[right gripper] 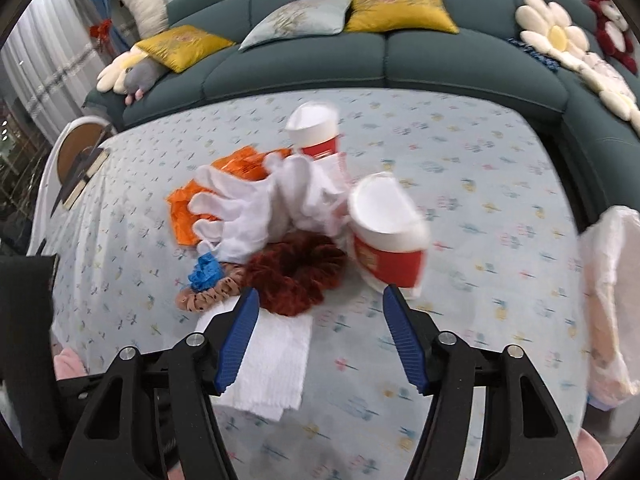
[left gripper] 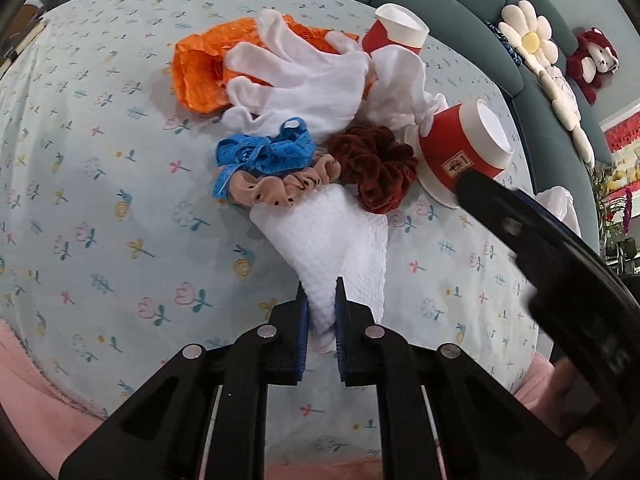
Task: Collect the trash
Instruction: 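Grasp the white tissue with the left gripper while the right gripper grasps the dark red scrunchie, then carry the tissue and scrunchie to the bin and release both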
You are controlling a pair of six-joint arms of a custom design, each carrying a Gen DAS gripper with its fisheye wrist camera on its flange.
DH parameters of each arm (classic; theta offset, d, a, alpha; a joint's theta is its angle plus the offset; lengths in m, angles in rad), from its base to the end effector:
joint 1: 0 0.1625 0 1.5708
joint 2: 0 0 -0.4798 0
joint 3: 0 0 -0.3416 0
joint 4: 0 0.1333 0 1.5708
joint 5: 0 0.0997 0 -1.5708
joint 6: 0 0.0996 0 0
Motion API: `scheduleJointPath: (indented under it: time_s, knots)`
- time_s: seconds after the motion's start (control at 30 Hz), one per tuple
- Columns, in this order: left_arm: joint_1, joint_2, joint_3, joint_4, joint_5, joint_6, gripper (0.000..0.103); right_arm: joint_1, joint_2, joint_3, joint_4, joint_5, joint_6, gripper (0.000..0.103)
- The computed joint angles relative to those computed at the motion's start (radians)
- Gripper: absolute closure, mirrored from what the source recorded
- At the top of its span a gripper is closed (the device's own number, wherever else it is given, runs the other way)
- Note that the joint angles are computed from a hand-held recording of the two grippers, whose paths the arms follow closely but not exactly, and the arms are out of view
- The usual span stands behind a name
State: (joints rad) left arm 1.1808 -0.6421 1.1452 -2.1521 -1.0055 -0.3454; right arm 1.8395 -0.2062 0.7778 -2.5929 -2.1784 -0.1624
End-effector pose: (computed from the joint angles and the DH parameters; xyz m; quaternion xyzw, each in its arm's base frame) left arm -0.1275 -0.8012 0.2091 0.0105 0.9596 -0.1352 0.2466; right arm 0.3079 -0.8303 0.0457 0.1337 -0.9229 0.2283 0.2799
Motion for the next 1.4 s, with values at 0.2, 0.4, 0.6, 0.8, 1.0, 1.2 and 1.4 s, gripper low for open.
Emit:
scheduleJointPath:
  time_s: [0.2, 0.4, 0.6, 0.8, 1.0, 1.2, 1.4]
  knots:
    - [0.01, -0.013, 0.003, 0.02, 0.012, 0.016, 0.092, -0.01, 0.092, -0.191, 0.194, 0.041, 0.012, 0.051]
    - [0.021, -0.013, -0.006, 0.023, -0.006, 0.018, 0.092, -0.018, 0.179, -0.366, 0.359, 0.042, 0.016, 0.06]
    - [0.023, -0.009, -0.012, 0.025, 0.0, 0.019, 0.092, -0.026, 0.213, -0.419, 0.406, 0.025, 0.007, 0.08]
    - [-0.001, -0.01, 0.003, 0.006, 0.016, 0.026, 0.092, -0.017, 0.167, -0.339, 0.339, 0.034, -0.025, 0.095]
    - [-0.041, -0.027, 0.028, -0.047, 0.018, 0.063, 0.092, -0.003, 0.04, -0.104, 0.132, 0.077, -0.038, 0.095]
    - [-0.089, -0.039, 0.047, -0.115, 0.017, 0.117, 0.092, 0.011, -0.079, 0.072, -0.056, 0.099, -0.04, 0.095]
    - [-0.141, -0.033, 0.031, -0.164, 0.0, 0.181, 0.092, 0.019, -0.182, 0.196, -0.217, 0.101, -0.039, 0.095]
